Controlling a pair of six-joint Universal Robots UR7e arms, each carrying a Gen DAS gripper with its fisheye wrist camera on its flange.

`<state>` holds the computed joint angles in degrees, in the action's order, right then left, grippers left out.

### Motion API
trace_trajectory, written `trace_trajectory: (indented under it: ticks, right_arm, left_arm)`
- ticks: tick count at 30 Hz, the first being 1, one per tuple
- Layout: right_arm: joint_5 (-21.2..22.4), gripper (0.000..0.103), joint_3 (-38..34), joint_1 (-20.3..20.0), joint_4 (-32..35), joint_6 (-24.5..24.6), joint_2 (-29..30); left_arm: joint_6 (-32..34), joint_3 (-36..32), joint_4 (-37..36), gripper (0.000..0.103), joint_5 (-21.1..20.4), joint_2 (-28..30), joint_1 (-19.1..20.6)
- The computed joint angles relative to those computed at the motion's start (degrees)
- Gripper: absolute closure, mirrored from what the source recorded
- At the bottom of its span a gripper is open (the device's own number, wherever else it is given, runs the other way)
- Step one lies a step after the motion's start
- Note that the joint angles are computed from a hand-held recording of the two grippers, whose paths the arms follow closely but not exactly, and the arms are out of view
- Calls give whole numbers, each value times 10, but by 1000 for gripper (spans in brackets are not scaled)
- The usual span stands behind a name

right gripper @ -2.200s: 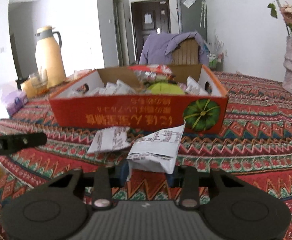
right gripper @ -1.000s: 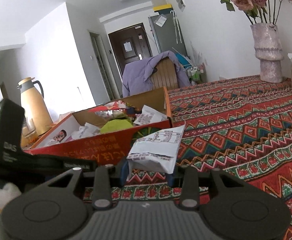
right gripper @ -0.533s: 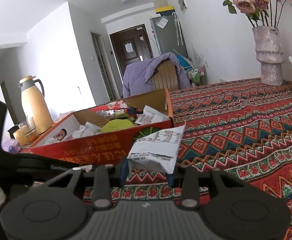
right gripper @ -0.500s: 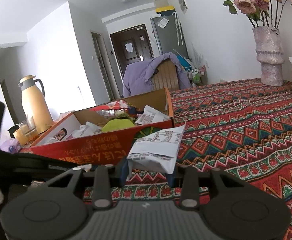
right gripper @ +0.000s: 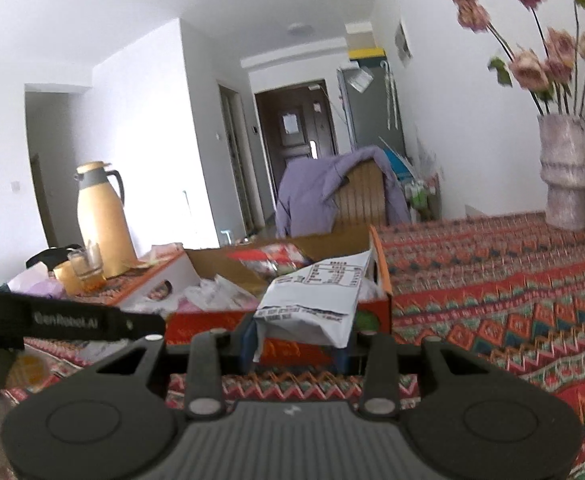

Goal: Organize snacks
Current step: 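Carry both white packets over the box and open both grippers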

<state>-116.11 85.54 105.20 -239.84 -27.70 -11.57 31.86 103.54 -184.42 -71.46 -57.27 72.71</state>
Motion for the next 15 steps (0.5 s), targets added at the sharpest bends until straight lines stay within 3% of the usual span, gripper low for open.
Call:
trace_trajectory:
  ticks: [5, 15]
  right_arm:
    - [1, 66, -15, 16, 0, -27, -1]
    - [-3, 66, -84, 27, 47, -48, 0]
  left_arm:
    - [13, -8, -19, 58, -32, -10, -1]
    - [21, -65, -40, 58, -42, 13, -7]
